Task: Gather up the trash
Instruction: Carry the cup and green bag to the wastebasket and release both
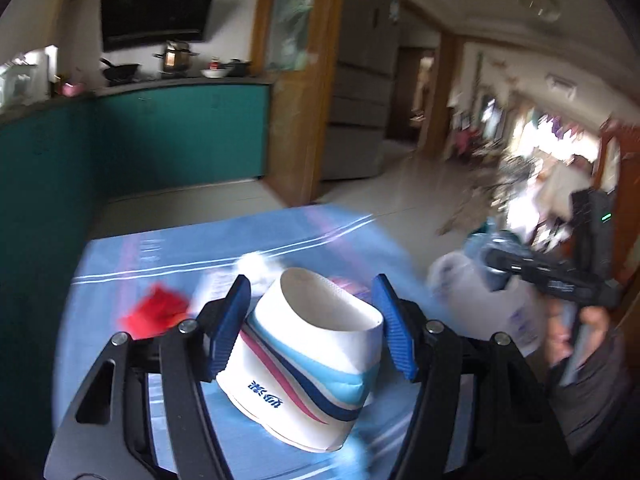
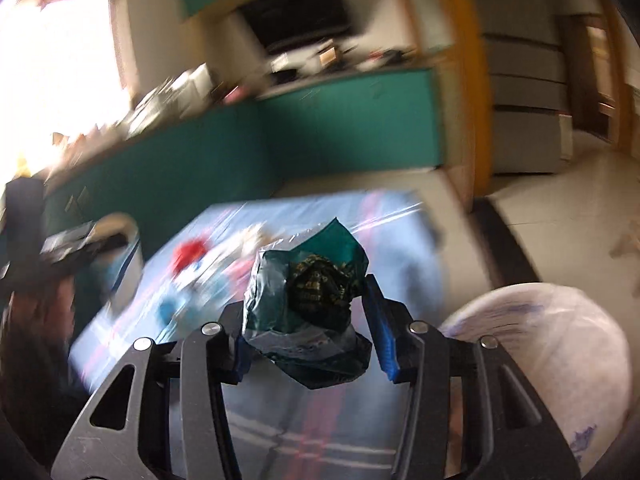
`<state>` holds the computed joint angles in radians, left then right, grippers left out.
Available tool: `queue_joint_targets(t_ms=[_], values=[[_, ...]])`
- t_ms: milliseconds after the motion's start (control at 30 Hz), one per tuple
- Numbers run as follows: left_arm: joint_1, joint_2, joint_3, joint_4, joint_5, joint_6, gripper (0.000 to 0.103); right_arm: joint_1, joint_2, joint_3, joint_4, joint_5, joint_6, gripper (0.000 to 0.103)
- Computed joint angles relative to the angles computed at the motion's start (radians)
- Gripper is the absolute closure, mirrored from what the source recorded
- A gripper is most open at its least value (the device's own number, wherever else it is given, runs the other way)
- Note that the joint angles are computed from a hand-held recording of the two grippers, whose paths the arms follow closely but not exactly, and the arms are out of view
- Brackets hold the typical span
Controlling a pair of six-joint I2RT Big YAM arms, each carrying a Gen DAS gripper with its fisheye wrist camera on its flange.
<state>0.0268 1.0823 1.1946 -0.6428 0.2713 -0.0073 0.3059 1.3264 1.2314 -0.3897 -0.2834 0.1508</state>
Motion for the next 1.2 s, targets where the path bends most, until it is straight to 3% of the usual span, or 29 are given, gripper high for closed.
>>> queue_joint_targets(t_ms=[133,267,433,533,667,733,833,967,1033,1133,1200], values=[[-0.147,0.123,0.124,-0.047,-0.026,-0.05,0.039,-0.102,-0.012,-0.007,0.003,0.063,0.079,0.054],[-0.283,0.284,0.263,-0.074,-0.005,-0.129,0.039,-0.141,-0.029,-0.023,0.001,0.2,0.075,0.054],[-0.421,0.451,0.376,-0.064,0.012,-0.164,0.039,-0.201,-0.021,-0.026,-0.028,0.242,0.11,0.054],[-0.459,0.516,0.415,-0.075,0.008,-0.162,0.039,-0.235,-0.013,-0.024,-0.045,0.217,0.134,0.054],[-0.477,0.553,0.437,-0.081,-0.014,-0.182,0.018,-0.254,-0.011,-0.02,-0.078,0.208,0.121,0.052],[-0.46,0.55,0.434,-0.082,0.0,-0.188,0.018,-0.256,-0.012,-0.021,-0.082,0.197,0.118,0.049],[-0.434,0.516,0.418,-0.104,-0.039,-0.178,0.017,-0.25,-0.009,-0.015,-0.086,0.178,0.123,0.041],[-0.374,0.434,0.379,-0.146,-0.171,-0.096,0.016,-0.213,-0.011,-0.014,-0.079,0.179,0.107,0.029],[-0.327,0.383,0.35,-0.141,-0.272,-0.065,0.015,-0.181,-0.005,-0.008,-0.078,0.193,0.088,0.025],[-0.256,0.318,0.298,-0.099,-0.428,-0.047,0.014,-0.128,0.019,0.016,-0.101,0.204,0.055,0.022],[-0.189,0.279,0.254,-0.039,-0.583,-0.056,0.013,-0.095,0.046,0.044,-0.126,0.163,0.039,0.022]])
